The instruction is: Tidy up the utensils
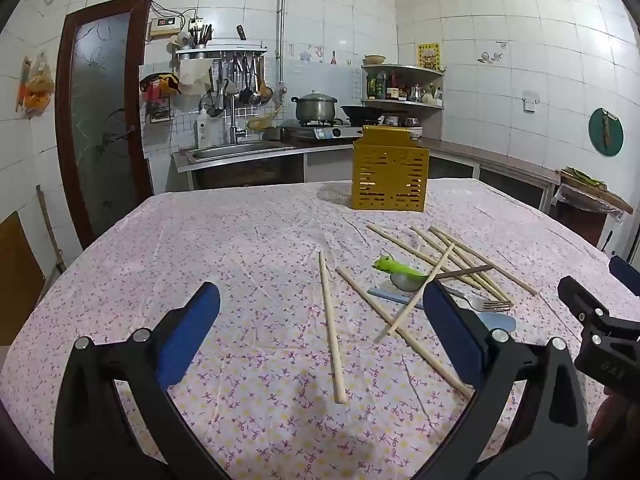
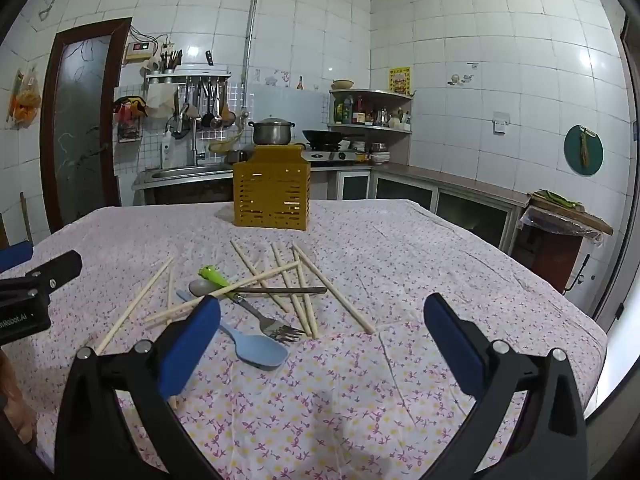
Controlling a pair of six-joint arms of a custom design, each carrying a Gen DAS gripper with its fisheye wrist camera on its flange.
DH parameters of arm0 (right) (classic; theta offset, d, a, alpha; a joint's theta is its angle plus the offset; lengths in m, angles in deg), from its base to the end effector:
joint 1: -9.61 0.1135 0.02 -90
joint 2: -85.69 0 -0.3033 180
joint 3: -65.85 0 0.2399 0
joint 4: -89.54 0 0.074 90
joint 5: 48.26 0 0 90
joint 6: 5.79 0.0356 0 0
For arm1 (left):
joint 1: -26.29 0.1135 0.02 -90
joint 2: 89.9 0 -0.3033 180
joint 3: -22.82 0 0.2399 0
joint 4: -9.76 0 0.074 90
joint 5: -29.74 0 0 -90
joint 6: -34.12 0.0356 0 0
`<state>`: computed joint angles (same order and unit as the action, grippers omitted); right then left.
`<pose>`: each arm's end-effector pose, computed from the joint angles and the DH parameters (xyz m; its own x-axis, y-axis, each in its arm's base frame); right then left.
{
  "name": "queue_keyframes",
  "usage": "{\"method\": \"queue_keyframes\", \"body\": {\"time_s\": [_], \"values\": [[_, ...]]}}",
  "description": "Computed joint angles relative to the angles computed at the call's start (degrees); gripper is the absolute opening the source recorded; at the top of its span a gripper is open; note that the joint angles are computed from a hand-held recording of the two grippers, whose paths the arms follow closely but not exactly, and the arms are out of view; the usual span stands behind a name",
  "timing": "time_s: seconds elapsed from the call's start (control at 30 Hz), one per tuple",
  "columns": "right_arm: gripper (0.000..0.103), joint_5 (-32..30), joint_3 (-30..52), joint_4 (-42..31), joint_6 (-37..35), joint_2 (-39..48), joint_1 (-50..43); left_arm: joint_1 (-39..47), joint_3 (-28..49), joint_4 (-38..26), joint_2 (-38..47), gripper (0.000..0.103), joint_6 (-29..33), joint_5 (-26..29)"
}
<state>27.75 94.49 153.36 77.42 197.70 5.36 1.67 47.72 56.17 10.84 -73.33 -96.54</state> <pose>0.2636 -0.0110 0.1201 -0.3130 -0.0918 -0.9453 -0.1936 0.9806 -0.0311 0.2130 -0.0744 0.1284 -0.3863 -0.0889 -0.9181 -0.2605 0.9653 0.0162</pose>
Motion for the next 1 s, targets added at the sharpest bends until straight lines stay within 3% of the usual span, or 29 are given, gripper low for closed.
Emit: {"method": "queue_keyframes", "body": {"time_s": [0.27, 0.3, 0.37, 0.47, 0.5, 0.63, 1.0], "values": [[0.099, 0.7, -1.0, 2.6, 0.1, 1.1, 0.2, -0.1, 0.2, -1.1, -0.3, 0.098, -0.8, 0.6], [0.099, 0.4, 1.5, -2.0, 0.6, -0.4, -0.2, -0.3, 0.2, -1.1, -0.2, 0.098, -0.9, 0.6], [0.099, 0.4, 2.3, -2.5, 0.6, -0.3, -0.3, 1.4, 0.5, 0.2, 0.9, 0.098, 0.0, 1.6], [0.099, 1.0, 0.1, 2.5, 0.9, 1.4, -0.1, 1.5, 0.9, 0.5, 1.3, 0.098, 0.2, 1.7], [0.099, 0.9, 0.1, 2.6, 0.9, 1.2, -0.1, 0.7, 1.6, -1.9, -0.1, 0.098, -0.4, 1.1], [0.099, 1.0, 0.0, 3.2, 1.0, 1.4, -0.2, 1.2, 0.8, 0.5, 0.9, 0.098, 0.2, 1.5], [0.099, 1.0, -0.1, 3.0, 0.8, 1.2, -0.4, 1.1, 0.9, -0.3, 0.1, 0.098, 0.2, 1.6]]}}
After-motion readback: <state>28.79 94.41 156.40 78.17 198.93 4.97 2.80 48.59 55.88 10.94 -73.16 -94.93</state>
